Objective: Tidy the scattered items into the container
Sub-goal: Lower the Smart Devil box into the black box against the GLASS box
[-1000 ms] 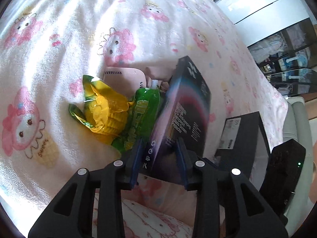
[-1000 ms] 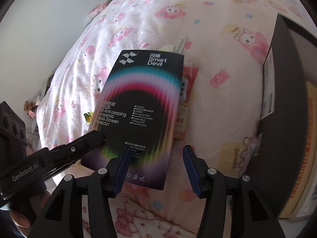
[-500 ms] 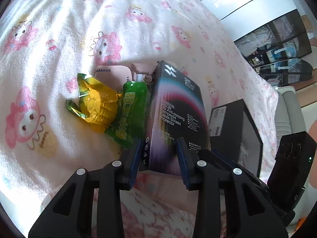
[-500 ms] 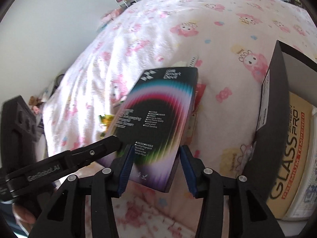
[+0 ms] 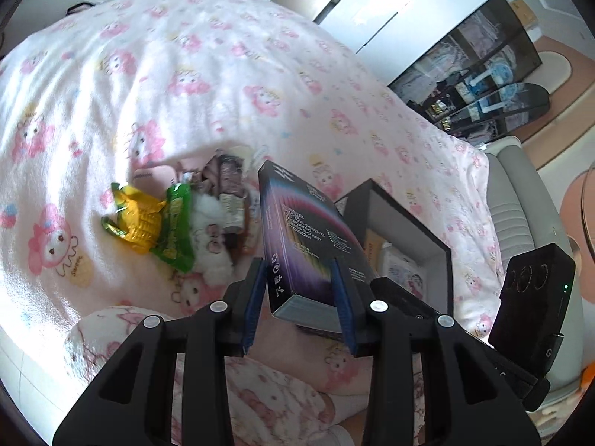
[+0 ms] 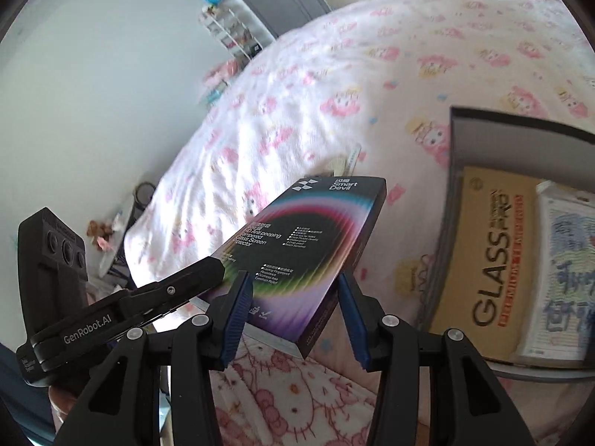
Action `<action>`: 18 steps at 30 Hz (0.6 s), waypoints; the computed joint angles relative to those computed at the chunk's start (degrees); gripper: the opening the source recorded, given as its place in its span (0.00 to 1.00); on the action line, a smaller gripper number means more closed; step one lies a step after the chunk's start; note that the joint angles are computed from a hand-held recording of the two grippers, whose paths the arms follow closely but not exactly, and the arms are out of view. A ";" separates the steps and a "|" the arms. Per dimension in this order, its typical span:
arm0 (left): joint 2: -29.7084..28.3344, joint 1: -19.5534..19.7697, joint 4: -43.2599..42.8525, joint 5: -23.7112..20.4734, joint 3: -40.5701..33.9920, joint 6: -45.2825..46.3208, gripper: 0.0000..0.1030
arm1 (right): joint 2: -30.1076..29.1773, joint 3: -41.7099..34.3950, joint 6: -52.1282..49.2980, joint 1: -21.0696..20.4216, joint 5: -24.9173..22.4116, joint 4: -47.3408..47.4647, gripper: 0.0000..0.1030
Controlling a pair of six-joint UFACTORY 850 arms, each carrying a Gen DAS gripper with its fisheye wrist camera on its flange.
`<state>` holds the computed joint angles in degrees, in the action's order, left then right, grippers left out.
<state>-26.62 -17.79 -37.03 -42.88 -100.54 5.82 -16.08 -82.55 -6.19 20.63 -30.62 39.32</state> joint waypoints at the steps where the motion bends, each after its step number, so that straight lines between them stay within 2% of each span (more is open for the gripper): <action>1: 0.66 -0.64 0.41 0.72 0.30 -0.15 0.35 | 1.01 0.74 -0.79 -0.38 0.29 1.06 0.42; 4: 1.29 -2.34 0.18 1.37 -0.52 0.73 0.35 | 4.50 3.67 -3.94 -1.74 1.57 4.91 0.42; 8: 0.37 -4.77 -1.99 1.06 -2.74 3.28 0.35 | 9.01 7.26 -3.28 -3.54 4.33 3.91 0.42; 13: -4.98 -8.41 -2.56 -3.25 -9.27 2.18 0.35 | 12.80 11.22 3.42 -6.32 6.56 -4.53 0.42; 18: -10.94 -11.07 -1.69 -7.65 -15.19 -0.02 0.35 | 13.91 15.69 -0.26 -10.55 5.49 1.07 0.42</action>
